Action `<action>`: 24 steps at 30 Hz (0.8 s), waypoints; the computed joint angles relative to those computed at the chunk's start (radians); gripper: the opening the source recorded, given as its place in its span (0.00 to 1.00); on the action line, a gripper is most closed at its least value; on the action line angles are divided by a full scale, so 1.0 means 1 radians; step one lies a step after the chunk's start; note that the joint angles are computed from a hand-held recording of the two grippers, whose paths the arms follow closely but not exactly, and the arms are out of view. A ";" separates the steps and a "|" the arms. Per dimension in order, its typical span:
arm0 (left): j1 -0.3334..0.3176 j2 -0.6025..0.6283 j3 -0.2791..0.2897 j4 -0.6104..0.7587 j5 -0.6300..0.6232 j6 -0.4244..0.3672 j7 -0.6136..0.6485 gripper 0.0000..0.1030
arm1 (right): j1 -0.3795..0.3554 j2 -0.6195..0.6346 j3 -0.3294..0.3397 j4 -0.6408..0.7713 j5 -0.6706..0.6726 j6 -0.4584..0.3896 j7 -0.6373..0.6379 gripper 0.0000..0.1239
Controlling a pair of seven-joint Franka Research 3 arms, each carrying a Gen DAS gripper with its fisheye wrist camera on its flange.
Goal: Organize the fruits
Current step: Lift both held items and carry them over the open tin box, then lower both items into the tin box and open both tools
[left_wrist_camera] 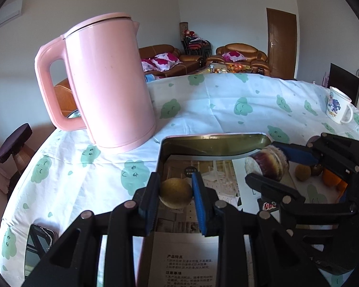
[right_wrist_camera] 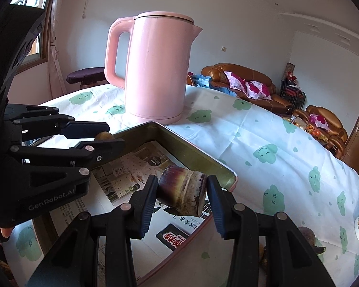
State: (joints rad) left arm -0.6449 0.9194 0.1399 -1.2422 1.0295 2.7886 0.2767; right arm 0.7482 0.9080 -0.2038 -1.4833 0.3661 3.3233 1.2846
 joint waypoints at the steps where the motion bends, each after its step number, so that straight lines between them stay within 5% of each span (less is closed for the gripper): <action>1: 0.003 0.004 -0.005 0.005 -0.005 -0.003 0.008 0.29 | 0.004 0.001 -0.005 0.003 0.002 -0.007 0.001 0.36; 24: -0.001 0.038 -0.006 0.049 -0.084 -0.046 0.105 0.33 | 0.005 0.021 -0.037 0.055 -0.156 -0.131 0.139 0.36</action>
